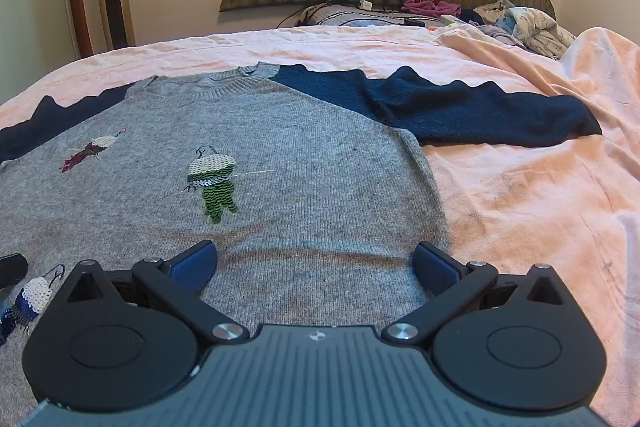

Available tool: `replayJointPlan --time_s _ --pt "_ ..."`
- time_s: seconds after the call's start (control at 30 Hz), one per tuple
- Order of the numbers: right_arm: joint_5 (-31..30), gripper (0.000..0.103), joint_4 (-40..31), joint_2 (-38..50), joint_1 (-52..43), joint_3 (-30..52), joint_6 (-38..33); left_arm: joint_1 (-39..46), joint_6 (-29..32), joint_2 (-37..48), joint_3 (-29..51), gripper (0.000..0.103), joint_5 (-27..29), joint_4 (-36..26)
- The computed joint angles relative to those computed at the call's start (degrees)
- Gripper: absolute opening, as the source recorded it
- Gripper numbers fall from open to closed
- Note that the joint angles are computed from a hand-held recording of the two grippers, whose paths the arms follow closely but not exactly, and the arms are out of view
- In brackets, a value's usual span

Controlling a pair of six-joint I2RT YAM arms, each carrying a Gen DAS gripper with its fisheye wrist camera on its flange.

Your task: Fold small clothes

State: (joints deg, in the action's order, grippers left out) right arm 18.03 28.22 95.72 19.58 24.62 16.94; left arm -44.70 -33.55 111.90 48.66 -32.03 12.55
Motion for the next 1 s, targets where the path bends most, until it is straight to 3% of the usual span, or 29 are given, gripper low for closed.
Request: replayJointPlan --time_s 1.0 --pt "0.0 0.103 0.1 0.0 0.0 0.0 0.0 -0.4 -0.1 0.2 0.6 0.103 -0.9 -0.9"
